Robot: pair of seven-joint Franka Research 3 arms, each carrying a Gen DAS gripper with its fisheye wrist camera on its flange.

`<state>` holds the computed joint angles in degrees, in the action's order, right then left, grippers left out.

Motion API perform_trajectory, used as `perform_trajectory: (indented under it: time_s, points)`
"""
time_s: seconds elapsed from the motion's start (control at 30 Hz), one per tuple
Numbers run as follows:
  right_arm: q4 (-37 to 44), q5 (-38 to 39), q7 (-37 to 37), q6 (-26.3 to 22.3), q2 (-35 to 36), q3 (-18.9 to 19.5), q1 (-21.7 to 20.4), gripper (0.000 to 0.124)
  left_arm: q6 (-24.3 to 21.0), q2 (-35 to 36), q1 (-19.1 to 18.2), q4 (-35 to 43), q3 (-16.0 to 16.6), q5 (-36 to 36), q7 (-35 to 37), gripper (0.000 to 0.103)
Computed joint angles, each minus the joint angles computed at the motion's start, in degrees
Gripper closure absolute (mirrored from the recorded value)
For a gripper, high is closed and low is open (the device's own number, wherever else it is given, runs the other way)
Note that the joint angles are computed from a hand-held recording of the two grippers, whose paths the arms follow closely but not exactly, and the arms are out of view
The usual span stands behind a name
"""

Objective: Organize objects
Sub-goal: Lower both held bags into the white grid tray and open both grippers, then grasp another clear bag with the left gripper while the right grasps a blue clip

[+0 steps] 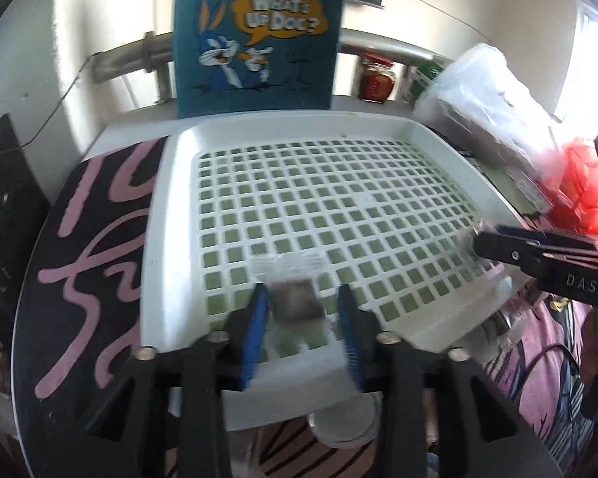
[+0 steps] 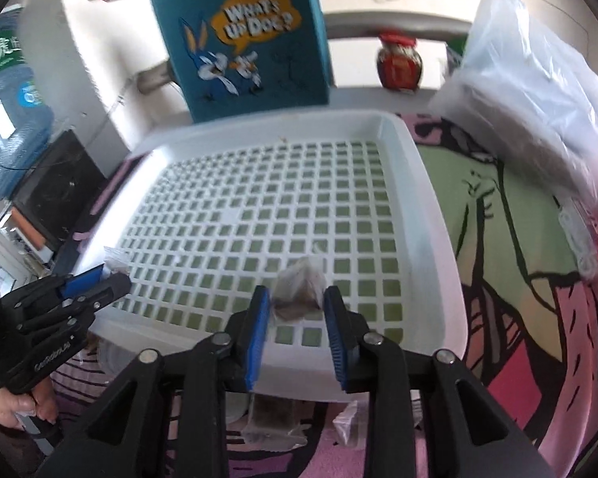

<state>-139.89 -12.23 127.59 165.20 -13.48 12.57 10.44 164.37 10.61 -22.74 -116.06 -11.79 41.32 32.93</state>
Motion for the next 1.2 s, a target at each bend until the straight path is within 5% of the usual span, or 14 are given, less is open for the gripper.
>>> perform_trajectory:
  time_s: [0.03, 0.1, 0.23, 0.33, 0.43, 0.6, 0.87, 1.2]
  points:
    - [0.27, -0.72, 0.65, -0.64, -0.01, 0.39, -0.45, 0.081, 0.38, -0.34, -0.06, -0.23, 0.05, 0.25, -0.23, 0.045]
    - [-1.24, -3.64, 3.86, 0.79, -2.19, 1.56, -2.15, 0.079, 2.88, -2.05, -0.38, -1.57, 0.96, 3.27, -3.28, 0.039]
    - [-8.00, 1.76, -0.07, 11.31, -9.55, -0.85, -0.61, 0.078, 6.68, -8.35, 0.16, -4.76, 2.54, 18.94, -19.16, 0.022]
    - [-12.78, 1.59, 0.68, 16.12, -18.12, 4.18, -6.42, 0.067, 6.59, -14.03, 2.78, -6.71, 1.26, 37.57, -38.11, 0.009]
    - [-16.68, 2.62, 0.94, 17.52, -26.61, 9.50, -12.17, 0.060, 5.08, -18.80, 5.60, -9.69, -0.93, 46.30, -47.69, 0.004]
    - [-19.48, 6.03, -0.68, 11.63, -32.17, 12.49, -14.37, 0.060, 3.13, -22.15, 8.53, -15.33, -3.36, 38.21, -41.20, 0.003]
    - [-21.28, 9.80, -2.43, 5.58, -27.27, 11.77, -11.53, 0.060, 0.26, -17.31, 7.94, -17.56, -5.40, 19.29, -20.87, 0.003]
    - [-17.73, 3.25, 2.97, -1.51, -21.01, 12.95, -13.99, 0.077, -1.38, -12.44, 6.06, -14.53, -4.50, 10.11, -9.56, 0.004]
